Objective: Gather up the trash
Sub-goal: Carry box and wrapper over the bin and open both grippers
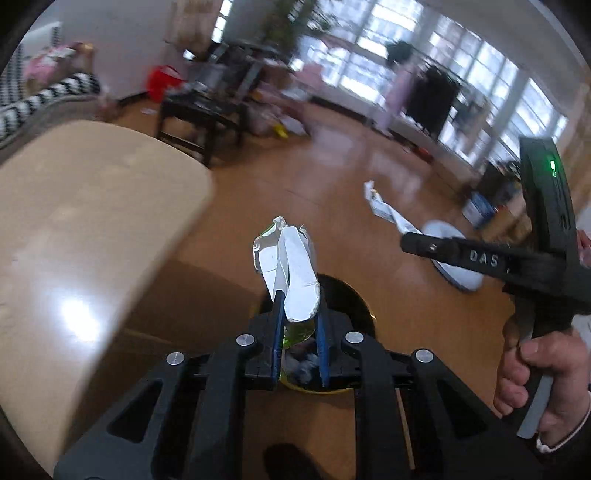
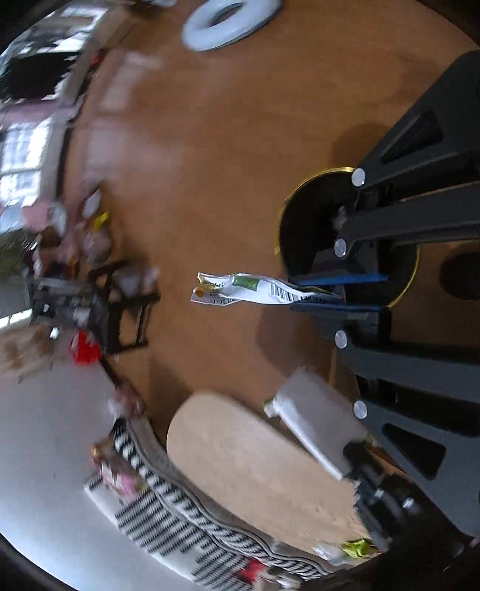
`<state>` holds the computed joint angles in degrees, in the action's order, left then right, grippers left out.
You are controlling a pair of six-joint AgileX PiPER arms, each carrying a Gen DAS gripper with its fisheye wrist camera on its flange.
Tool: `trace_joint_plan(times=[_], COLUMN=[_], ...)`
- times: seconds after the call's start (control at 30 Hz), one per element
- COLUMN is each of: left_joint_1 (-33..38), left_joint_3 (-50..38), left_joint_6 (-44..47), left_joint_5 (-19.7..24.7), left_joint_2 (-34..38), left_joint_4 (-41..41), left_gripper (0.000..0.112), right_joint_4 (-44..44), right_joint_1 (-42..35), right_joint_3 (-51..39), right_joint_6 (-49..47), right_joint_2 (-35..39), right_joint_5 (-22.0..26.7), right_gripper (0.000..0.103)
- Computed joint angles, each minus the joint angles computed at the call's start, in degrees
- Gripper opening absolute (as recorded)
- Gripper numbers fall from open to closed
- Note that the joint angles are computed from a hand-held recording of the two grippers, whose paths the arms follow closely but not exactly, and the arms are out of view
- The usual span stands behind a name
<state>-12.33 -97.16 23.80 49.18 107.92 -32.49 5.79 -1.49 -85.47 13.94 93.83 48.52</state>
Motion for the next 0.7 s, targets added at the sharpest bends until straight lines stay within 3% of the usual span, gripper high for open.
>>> trace_joint_plan(times=[0.23,0.6,0.7], left_joint_1=[-5.7,-5.3,-5.7], left_joint_3=[-5.4,-12.1,-13.0], left_joint_6=[-4.8,-5.1,-6.1], left_joint_5=[1.0,4.6,5.1], left_joint_2=[8.5,13.4,14.1], left_joint_4=[2.4,2.2,3.5], left_gripper=[0.015,0.016,0.029], right_joint_4=[4.4,3.5,2.3], right_joint_1=[-5.1,-4.3,-3.6], right_joint_3=[1.8,-0.8,-1.3], right_joint_6=[-2.8,-1.4,0.1], right_joint_2=[1.3,3.6,4.2], right_joint_5=[2.3,3.5,3.9], right_gripper=[0.009,0.009,0.009])
